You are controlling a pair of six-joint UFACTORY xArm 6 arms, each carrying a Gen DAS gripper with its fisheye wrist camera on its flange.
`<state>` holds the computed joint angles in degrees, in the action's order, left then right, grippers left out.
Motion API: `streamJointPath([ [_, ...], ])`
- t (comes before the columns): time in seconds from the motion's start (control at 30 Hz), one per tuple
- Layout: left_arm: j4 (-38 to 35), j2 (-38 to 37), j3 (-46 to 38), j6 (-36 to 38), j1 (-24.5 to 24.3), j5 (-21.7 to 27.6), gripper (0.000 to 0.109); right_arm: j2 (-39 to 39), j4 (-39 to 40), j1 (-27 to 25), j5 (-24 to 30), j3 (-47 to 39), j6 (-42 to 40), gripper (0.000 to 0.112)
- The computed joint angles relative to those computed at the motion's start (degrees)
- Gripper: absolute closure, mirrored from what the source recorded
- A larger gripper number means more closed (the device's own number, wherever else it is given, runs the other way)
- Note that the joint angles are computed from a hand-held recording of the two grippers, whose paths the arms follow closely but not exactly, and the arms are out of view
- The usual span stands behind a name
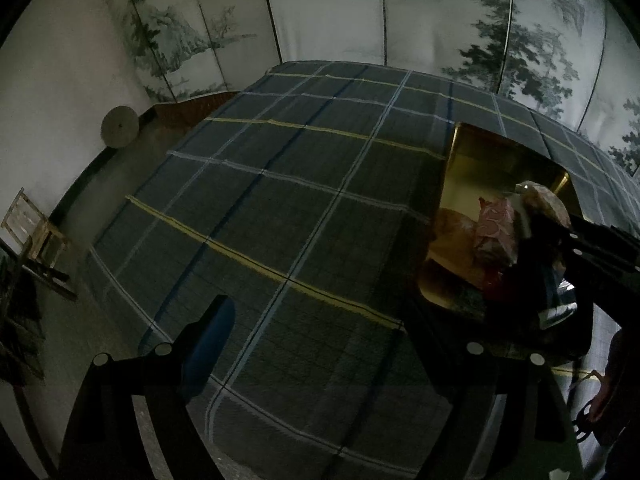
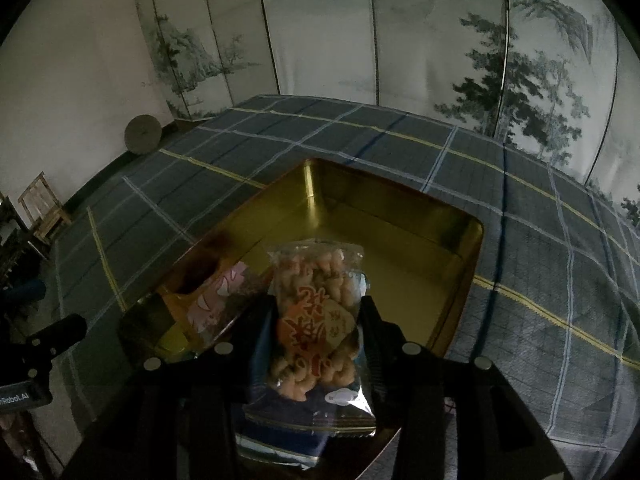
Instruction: Organize snacks
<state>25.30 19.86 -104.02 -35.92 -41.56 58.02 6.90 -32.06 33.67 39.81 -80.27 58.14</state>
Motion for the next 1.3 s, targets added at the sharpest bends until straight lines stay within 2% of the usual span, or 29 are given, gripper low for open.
streamJointPath([
  [0.23,-0.4,0.1,0.0,0.2,-0.3,0.8,0.024,-0.4,0.5,0.1,-0.5,0.7,0.5,0.068],
  [0.47,-0.7,0.2,0.0,0.2,-0.6,0.7,0.024,-0.8,-1.7,1.0,0.1,0.9,2.5,0.056],
  [0.6,-0.8,0.1,0.2,-0.1,-0.8,0.6,0.024,-1.9,-6.4,2.4,2.5,0.9,5.9,0.045],
  [0.97,-0.3,-0.1,-0.1,-1.0,-2.3,0.8,0.024,-9.4,-16.6,7.2,9.9,5.1,14.4,0.033],
  [1.1,-0.3,0.2,-0.6,-1.2,-2.9,1.1,0.024,-11.7,-19.9,9.5,13.8,6.8,17.0,0.033],
  [1.3,-0.4,0.6,-1.4,-1.2,-4.0,1.5,0.024,-14.9,-18.6,11.7,17.0,9.8,19.2,0.033],
])
